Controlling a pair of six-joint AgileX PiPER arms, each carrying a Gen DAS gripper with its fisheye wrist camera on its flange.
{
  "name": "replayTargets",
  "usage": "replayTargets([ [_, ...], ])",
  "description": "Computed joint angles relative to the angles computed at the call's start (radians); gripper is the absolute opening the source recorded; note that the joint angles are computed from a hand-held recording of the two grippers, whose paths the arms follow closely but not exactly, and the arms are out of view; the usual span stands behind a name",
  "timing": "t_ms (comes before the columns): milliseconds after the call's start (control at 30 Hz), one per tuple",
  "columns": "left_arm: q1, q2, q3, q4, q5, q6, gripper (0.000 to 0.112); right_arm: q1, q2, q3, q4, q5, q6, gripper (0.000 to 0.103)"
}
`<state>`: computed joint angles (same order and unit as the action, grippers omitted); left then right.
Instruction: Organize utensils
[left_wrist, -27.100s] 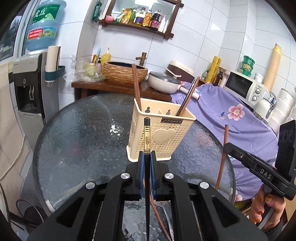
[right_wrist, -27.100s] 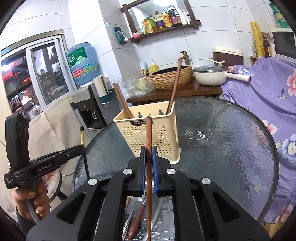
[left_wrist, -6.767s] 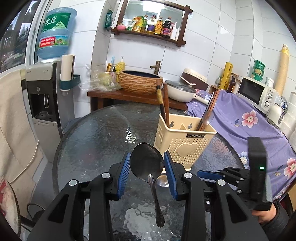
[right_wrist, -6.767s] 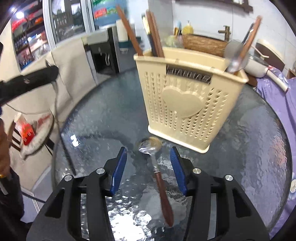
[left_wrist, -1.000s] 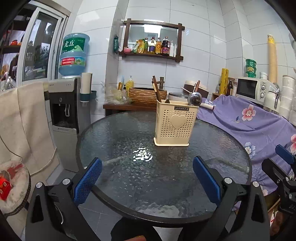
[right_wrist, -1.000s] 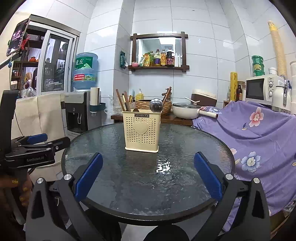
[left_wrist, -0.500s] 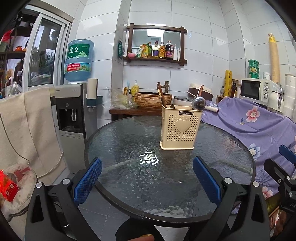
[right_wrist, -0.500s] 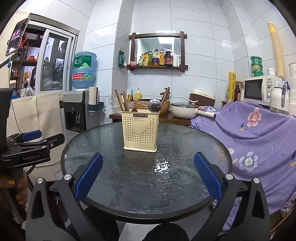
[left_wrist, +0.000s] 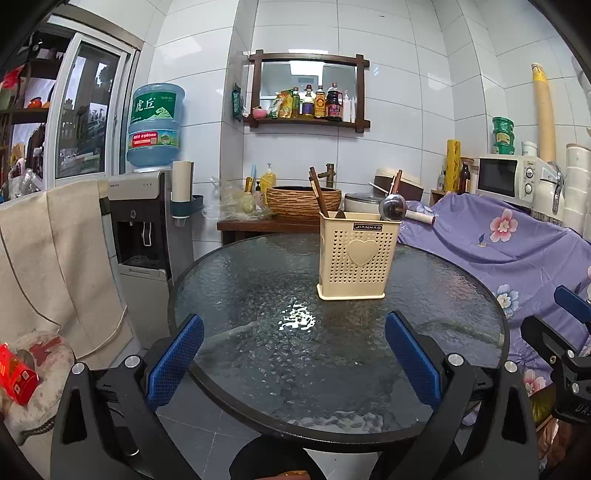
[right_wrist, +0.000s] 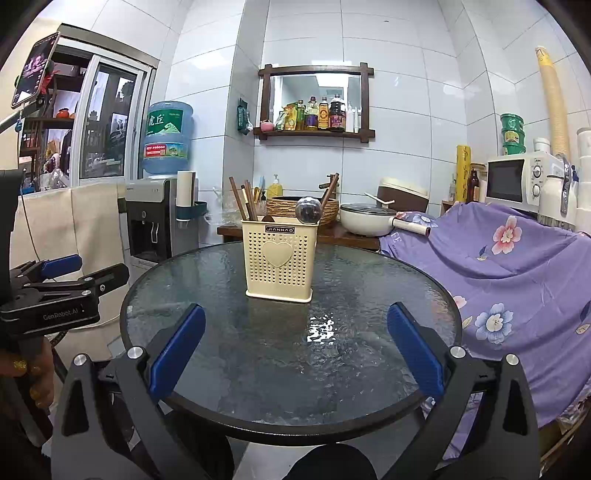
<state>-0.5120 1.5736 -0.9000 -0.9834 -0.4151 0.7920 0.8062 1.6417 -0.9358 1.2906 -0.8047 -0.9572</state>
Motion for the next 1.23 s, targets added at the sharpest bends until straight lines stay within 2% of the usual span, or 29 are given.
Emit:
replayTargets([
  [800,-0.007,-0.008,-0.001,-0.035,-0.001,0.035,0.097,0.008,-0.003,-0.002,0.016,-0.007,-0.017,0.097],
  [1133,0.008,-0.006,-0.012,-0.053,0.035,0.045,0.097,0.004,-0.012,0.002,0.023,-0.002,-0.022,0.097],
  [1233,0.003,-0.004,-0.010,-0.061,0.025,0.053,0.097,0.003,-0.012,0.001,0.025,-0.001,-0.026,0.097],
])
